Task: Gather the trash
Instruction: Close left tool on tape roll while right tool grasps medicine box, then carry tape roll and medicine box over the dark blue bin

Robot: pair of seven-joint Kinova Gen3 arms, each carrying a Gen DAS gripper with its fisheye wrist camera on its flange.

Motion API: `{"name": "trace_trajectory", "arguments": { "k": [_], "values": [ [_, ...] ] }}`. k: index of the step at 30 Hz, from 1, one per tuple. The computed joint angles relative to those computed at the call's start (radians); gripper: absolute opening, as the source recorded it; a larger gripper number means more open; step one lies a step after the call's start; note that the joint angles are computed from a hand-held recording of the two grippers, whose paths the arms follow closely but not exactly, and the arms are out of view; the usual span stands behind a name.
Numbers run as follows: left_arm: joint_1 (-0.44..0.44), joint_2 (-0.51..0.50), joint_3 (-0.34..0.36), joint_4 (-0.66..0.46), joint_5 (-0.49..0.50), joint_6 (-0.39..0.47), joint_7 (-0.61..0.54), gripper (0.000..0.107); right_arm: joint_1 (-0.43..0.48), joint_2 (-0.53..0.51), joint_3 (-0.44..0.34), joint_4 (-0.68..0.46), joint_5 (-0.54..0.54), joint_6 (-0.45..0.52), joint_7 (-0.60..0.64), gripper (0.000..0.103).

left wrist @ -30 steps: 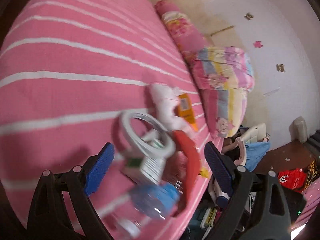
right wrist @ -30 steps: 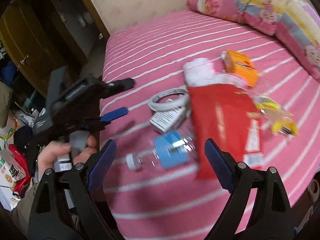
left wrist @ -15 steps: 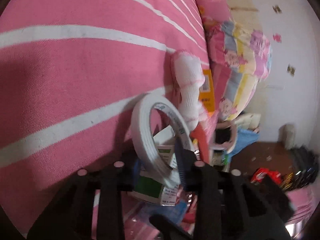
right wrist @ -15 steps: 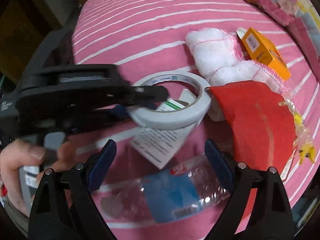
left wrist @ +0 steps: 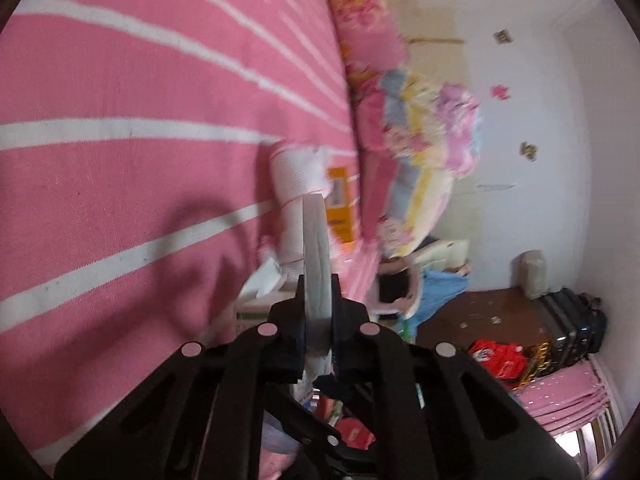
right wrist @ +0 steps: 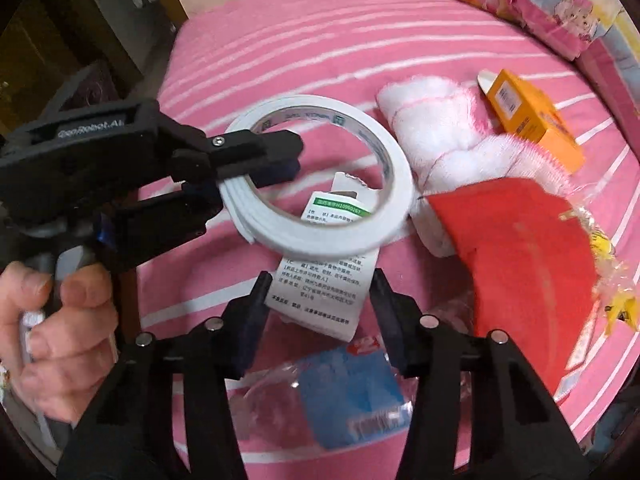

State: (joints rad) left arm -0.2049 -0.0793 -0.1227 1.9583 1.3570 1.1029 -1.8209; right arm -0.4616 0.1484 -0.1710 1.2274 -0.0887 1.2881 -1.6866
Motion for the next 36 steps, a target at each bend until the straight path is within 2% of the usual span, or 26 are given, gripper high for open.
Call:
{"name": "trace_trajectory", "arguments": {
  "k": [3, 7, 9, 11, 14, 16, 20, 25, 28, 34, 36],
  "values": [
    [-0.007, -0.067, -0.018, 0.061, 0.063, -0.021, -0.046, 0.009, 0.012, -0.041, 0.000, 0.010, -0.020, -0.007, 0.014, 0.050],
    [0.001, -0.185, -0.030, 0.111, 0.072, -0.086, -0.034, 0.009, 0.030, -0.095, 0.001, 0.001, -0.044, 0.026, 0.048, 0.050],
    [0.046, -0.259, -0.044, 0.126, 0.050, -0.162, 0.015, 0.009, 0.043, -0.127, 0.004, 0.007, -0.066, 0.033, 0.059, 0.049],
    [0.055, -0.335, -0.024, 0.136, 0.021, -0.220, 0.095, 0.009, 0.056, -0.148, 0.024, 0.004, -0.092, 0.037, 0.087, 0.049],
    [-0.041, -0.421, 0.071, 0.111, -0.053, -0.211, 0.217, 0.009, 0.095, -0.191, 0.032, 0.002, -0.146, 0.063, 0.120, 0.049],
    [-0.075, -0.466, 0.108, 0.088, -0.100, -0.196, 0.298, 0.009, 0.116, -0.236, 0.048, 0.004, -0.179, 0.082, 0.139, 0.049],
    [-0.047, -0.544, 0.157, 0.036, -0.188, -0.223, 0.461, 0.009, 0.155, -0.328, 0.094, 0.011, -0.253, 0.133, 0.169, 0.049],
    [0.066, -0.568, 0.246, -0.043, -0.301, -0.306, 0.651, 0.009, 0.196, -0.429, 0.194, 0.001, -0.320, 0.216, 0.229, 0.049],
    [0.083, -0.564, 0.321, -0.088, -0.337, -0.322, 0.728, 0.009, 0.213, -0.482, 0.268, -0.009, -0.338, 0.269, 0.265, 0.049],
    [0.100, -0.471, 0.542, -0.214, -0.396, -0.377, 0.834, 0.009, 0.229, -0.573, 0.443, -0.027, -0.333, 0.386, 0.320, 0.049],
    [0.128, -0.409, 0.635, -0.263, -0.465, -0.424, 0.895, 0.009, 0.224, -0.596, 0.506, -0.028, -0.312, 0.418, 0.343, 0.049]
  ]
}}
